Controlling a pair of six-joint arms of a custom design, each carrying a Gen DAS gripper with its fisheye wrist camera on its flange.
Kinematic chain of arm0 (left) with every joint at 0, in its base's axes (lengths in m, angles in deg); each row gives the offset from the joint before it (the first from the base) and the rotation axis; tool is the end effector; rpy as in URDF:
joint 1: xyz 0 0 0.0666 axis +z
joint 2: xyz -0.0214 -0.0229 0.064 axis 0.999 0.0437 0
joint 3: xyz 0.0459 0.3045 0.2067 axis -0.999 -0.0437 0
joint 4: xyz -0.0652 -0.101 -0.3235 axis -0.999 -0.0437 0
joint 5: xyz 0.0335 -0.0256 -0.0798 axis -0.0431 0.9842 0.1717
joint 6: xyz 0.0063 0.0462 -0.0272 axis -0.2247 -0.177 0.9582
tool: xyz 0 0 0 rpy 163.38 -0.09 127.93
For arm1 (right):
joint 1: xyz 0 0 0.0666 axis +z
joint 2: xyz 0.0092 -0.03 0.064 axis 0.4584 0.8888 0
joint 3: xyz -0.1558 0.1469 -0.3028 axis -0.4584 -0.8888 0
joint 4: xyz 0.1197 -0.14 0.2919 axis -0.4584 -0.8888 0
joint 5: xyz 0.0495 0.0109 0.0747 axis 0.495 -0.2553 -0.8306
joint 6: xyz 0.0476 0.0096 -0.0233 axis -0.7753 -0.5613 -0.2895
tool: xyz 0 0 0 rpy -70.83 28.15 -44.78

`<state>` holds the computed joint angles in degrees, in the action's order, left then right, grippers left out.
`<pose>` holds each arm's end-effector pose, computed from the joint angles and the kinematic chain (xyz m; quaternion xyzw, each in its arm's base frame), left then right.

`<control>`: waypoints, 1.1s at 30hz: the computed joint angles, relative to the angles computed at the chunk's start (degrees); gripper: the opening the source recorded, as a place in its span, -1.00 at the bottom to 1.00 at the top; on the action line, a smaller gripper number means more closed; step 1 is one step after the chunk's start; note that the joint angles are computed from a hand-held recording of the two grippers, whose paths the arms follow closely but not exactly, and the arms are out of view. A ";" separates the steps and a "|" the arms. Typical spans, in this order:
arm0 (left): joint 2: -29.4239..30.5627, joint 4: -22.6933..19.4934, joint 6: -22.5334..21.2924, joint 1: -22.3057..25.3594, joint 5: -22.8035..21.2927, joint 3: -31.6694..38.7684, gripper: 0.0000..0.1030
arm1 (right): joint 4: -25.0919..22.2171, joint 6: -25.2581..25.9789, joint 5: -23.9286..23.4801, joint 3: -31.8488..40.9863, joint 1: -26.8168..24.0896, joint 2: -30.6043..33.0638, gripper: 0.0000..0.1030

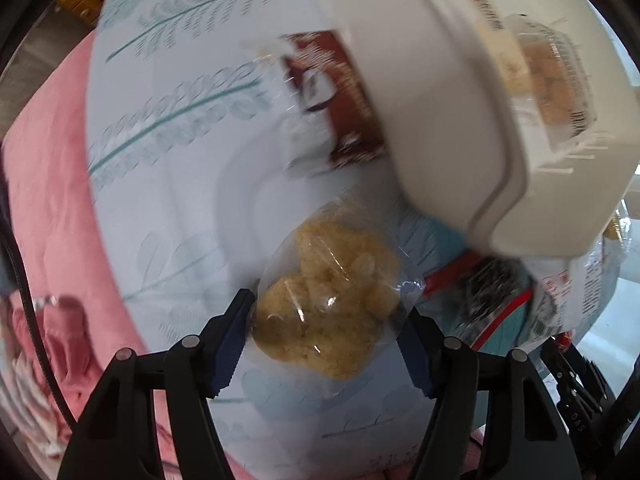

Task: Organize snacks
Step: 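Grasp the red-wrapped snack with the right tool while the left tool grasps the crumbly cake bag, then carry both snacks over the white tray and open both tools to drop them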

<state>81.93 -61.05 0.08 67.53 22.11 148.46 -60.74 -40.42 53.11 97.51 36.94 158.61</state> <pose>0.4787 -0.1800 0.3110 0.1475 -0.9854 0.0484 0.0696 0.4380 0.0775 0.3700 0.0000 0.9987 0.0508 0.0090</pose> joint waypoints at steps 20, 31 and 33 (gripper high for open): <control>-16.29 0.60 5.06 -4.33 3.56 -11.92 0.24 | -1.61 -6.41 -6.02 -3.01 -3.43 -12.59 0.00; -16.48 -4.52 8.52 -8.12 6.99 1.44 0.24 | -0.44 -9.30 -7.89 3.59 2.62 -13.19 0.00; -15.39 -5.32 9.32 -8.47 6.76 5.07 0.25 | -1.05 -8.58 -8.50 6.68 3.22 -11.91 0.00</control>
